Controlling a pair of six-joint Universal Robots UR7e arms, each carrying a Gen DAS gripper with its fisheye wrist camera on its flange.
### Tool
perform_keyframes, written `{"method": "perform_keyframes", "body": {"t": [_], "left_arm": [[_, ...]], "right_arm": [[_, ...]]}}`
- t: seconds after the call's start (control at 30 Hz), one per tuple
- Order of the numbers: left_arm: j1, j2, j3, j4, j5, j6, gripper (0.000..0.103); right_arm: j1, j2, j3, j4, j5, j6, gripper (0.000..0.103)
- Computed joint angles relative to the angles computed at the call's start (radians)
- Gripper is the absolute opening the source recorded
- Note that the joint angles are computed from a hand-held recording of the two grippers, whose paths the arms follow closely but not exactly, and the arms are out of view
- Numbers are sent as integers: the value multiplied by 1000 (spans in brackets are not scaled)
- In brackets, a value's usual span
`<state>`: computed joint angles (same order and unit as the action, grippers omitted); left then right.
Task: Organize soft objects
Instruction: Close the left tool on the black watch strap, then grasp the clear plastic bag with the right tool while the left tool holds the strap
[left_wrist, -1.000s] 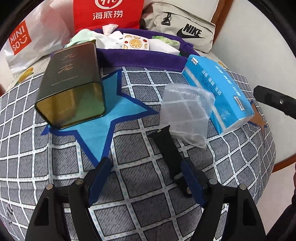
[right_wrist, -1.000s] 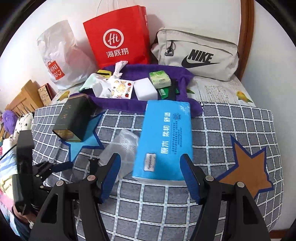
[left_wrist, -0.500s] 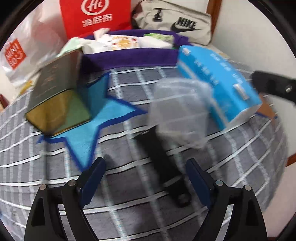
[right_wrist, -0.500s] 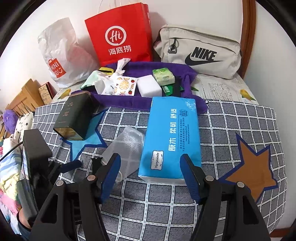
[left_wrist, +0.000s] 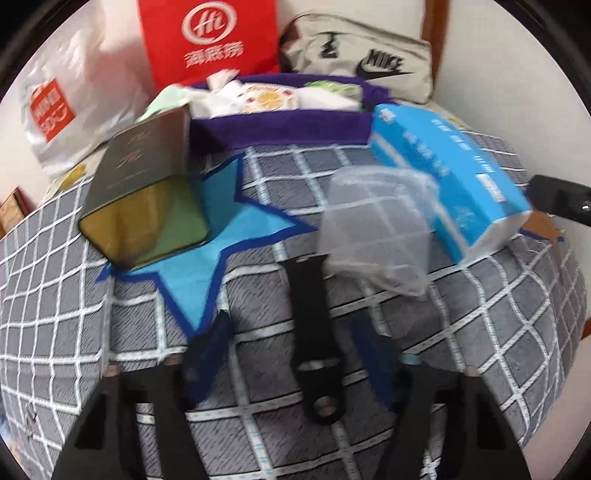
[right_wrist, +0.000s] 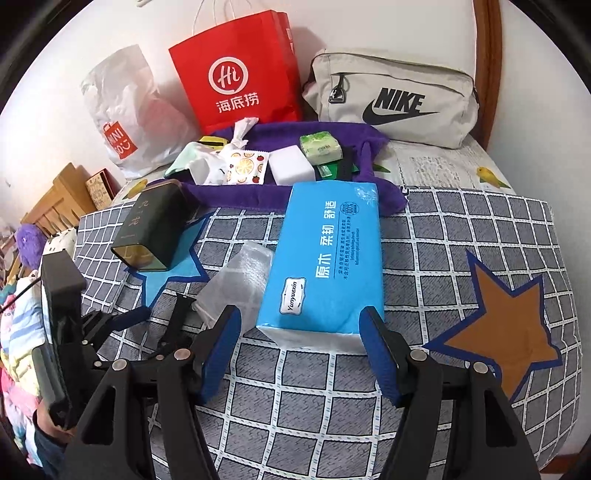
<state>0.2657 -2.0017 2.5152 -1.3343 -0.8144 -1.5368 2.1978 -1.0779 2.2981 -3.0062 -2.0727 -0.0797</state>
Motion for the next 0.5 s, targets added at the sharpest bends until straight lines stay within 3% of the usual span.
{"method": "perform_keyframes", "body": {"t": [0.07,0.3,0.5], "left_arm": [[10,-18,7,-44,10,50,21],[23,-187,56,-141,0,69,22],[15,-111,52,-128,19,77,20]], "right_arm": [[-8,-5,6,0,8,-3,66],[-26,-12,18,-10,23,-9,66],[-17,7,7,-10,41,-11,66]]}}
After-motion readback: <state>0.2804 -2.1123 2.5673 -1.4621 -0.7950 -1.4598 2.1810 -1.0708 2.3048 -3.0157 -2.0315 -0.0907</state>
